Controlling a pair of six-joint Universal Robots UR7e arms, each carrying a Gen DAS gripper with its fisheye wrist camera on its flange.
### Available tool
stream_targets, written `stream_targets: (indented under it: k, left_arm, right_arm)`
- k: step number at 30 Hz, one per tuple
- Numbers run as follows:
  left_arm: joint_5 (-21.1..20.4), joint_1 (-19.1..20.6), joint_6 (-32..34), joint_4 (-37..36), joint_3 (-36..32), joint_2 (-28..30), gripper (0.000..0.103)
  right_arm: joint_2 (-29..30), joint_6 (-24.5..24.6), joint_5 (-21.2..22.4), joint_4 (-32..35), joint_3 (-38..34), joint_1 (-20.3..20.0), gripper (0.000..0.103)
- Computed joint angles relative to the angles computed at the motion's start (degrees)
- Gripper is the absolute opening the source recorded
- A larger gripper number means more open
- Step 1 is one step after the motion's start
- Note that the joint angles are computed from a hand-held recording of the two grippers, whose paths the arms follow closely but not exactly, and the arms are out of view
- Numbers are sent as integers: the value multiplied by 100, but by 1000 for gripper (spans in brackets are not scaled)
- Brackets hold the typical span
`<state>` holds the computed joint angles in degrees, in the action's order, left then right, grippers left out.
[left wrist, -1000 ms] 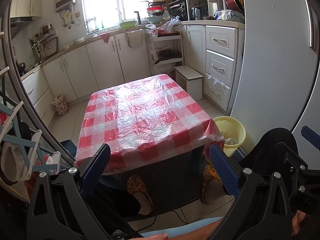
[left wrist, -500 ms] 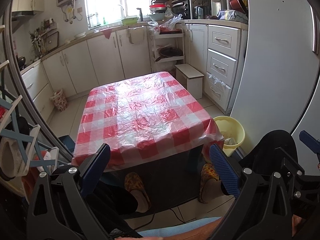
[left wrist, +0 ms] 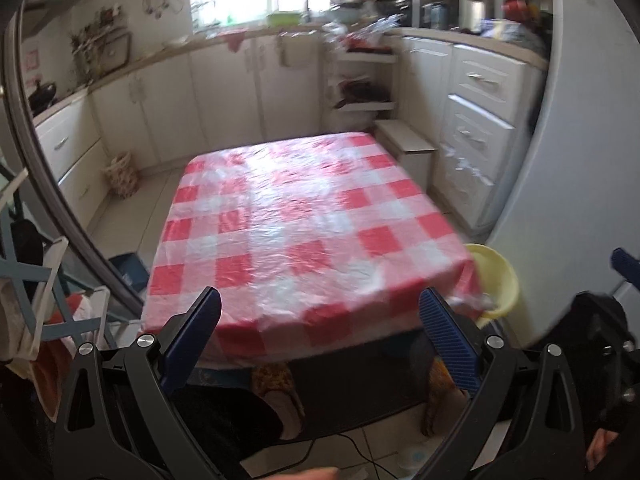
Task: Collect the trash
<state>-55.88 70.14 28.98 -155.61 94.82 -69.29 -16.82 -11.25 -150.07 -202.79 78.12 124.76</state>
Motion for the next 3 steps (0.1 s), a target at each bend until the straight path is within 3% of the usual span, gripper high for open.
stream_targets:
  k: [3]
  left_arm:
    - [319, 280, -133, 67, -988, 840, 95]
  right_arm:
    - [363, -440, 409, 744, -1052, -404, 96]
